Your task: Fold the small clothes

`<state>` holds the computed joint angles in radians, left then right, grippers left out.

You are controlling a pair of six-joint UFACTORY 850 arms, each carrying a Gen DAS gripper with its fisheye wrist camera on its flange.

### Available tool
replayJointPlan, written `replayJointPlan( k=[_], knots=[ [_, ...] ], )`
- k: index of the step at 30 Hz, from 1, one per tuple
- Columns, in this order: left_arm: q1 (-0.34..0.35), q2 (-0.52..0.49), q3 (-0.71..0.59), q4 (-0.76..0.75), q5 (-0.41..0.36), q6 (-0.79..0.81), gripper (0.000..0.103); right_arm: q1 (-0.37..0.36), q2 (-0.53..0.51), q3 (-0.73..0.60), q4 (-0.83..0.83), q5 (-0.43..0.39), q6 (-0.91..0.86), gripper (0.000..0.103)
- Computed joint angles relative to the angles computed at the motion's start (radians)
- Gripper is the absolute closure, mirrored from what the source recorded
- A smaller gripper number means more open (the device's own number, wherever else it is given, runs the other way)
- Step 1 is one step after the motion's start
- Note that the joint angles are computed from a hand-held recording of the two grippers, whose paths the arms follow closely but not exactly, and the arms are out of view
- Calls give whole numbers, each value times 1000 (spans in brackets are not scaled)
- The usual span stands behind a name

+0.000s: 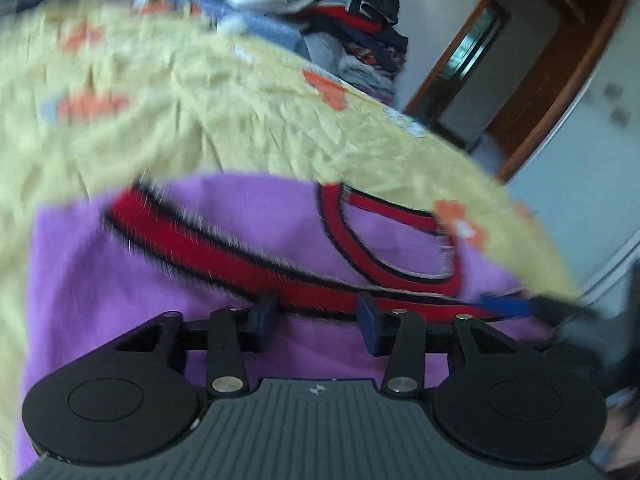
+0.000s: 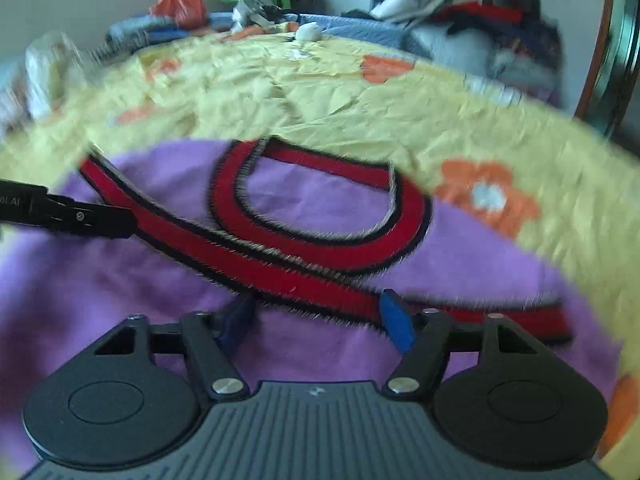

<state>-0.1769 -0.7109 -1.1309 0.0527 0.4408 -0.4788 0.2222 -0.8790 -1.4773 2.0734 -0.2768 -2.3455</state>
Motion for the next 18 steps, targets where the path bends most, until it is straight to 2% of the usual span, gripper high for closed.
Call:
replayJointPlan(
  k=[1, 2, 4, 6, 8, 10, 11, 13, 15, 16, 17, 18],
  knots=[
    [-6, -11, -17, -100, -9, 105, 61, -5, -17, -27, -20, 5, 61, 13],
    [-11, -18, -20, -205, 5, 209, 61, -5, -36, -56, -21, 26, 79, 1],
    [-27, -34, -33, -414, 37, 410, 61, -17, -57, -78, -12, 7, 113, 0],
    [-32, -25, -22, -531, 51, 476, 61, -19, -42, -52, 155, -1, -5, 0],
    [-21, 19, 22, -481, 44, 374, 62, -31, 13, 25, 365, -46, -198, 0],
    [-13, 74, 91, -289, 89, 185, 50, -51, 86, 154, 559, -198, -390, 0],
    [-13, 86, 109, -203, 111, 116, 45, -61, 119, 209, 606, -232, -436, 0],
    [-22, 96, 117, -50, 108, 19, 41, -74, 159, 264, 576, -213, -411, 0],
    [-51, 80, 90, -64, 46, 69, 41, -73, 144, 249, 409, -164, -326, 0],
    [-67, 61, 60, -134, -4, 157, 41, -70, 129, 231, 363, -144, -271, 0],
    [-78, 37, 32, -224, -30, 262, 41, -62, 109, 204, 358, -101, -256, 0],
    [-85, 16, 18, -306, -14, 366, 40, -53, 85, 174, 392, -69, -283, 0]
  ],
)
